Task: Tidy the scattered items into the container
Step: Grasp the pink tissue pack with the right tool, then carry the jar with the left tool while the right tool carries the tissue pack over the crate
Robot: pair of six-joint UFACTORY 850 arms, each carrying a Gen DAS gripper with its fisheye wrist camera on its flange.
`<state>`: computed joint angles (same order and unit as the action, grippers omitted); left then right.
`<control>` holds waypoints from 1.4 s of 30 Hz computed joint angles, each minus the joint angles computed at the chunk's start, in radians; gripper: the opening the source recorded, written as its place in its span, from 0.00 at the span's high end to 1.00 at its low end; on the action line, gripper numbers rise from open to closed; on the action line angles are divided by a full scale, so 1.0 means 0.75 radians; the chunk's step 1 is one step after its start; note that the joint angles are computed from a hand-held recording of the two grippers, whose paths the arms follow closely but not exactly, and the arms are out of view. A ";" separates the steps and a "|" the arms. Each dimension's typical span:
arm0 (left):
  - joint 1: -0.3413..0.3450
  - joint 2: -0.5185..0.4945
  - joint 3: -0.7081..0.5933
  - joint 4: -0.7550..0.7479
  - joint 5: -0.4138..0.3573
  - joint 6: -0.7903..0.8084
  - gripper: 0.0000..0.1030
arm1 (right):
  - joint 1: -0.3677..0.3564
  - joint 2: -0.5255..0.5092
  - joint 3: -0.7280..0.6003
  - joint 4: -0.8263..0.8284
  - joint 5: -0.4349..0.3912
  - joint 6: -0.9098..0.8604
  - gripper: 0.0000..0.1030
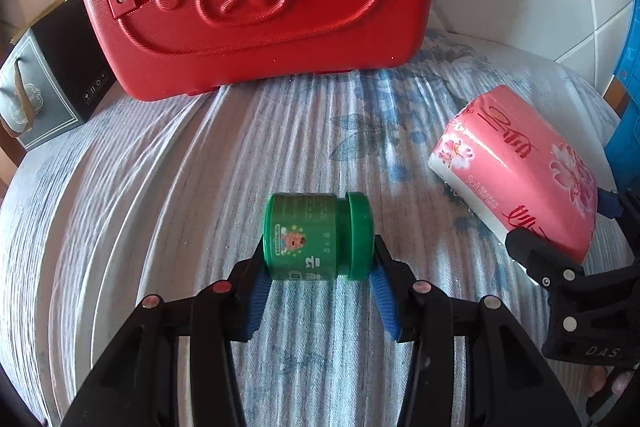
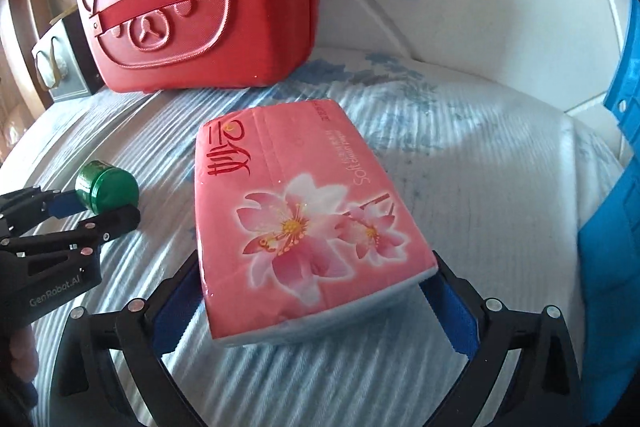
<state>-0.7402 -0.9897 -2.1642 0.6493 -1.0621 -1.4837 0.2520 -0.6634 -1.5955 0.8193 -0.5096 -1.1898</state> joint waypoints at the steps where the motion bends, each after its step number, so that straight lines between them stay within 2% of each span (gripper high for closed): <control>1: -0.002 0.005 0.007 -0.001 0.000 0.000 0.56 | -0.001 -0.001 -0.001 0.001 -0.020 0.011 0.05; 4: -0.010 0.032 0.045 -0.014 0.008 -0.013 0.56 | 0.012 0.032 0.026 -0.100 -0.058 0.180 0.07; 7: -0.022 0.054 0.080 -0.010 -0.002 -0.019 0.56 | 0.017 0.089 0.087 -0.108 -0.155 0.186 0.06; 10: -0.028 0.096 0.141 -0.018 0.019 -0.042 0.56 | 0.044 0.145 0.167 -0.110 -0.032 0.170 0.01; 14: -0.058 0.147 0.188 0.020 -0.011 -0.076 0.56 | 0.064 0.184 0.205 -0.166 0.034 0.260 0.08; 19: -0.117 0.268 0.286 0.088 -0.050 -0.183 0.56 | 0.065 0.329 0.318 -0.123 0.065 0.239 0.11; 25: -0.232 0.419 0.374 0.189 -0.195 -0.269 0.56 | 0.075 0.580 0.493 -0.075 0.071 0.191 0.12; 33: -0.431 0.625 0.489 0.280 -0.444 -0.385 0.56 | 0.124 1.034 0.747 -0.002 0.093 0.146 0.12; 38: -0.550 0.652 0.439 0.323 -0.591 -0.397 0.56 | 0.148 1.267 0.841 -0.085 0.088 0.268 0.12; 42: -0.626 0.606 0.329 0.357 -0.695 -0.409 0.56 | 0.112 1.398 0.880 -0.089 0.046 0.267 0.12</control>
<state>-1.2095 -0.5349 -1.9171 0.9170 -1.5834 -1.7902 0.3362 0.3847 -0.9352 0.7526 -0.4752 -0.9898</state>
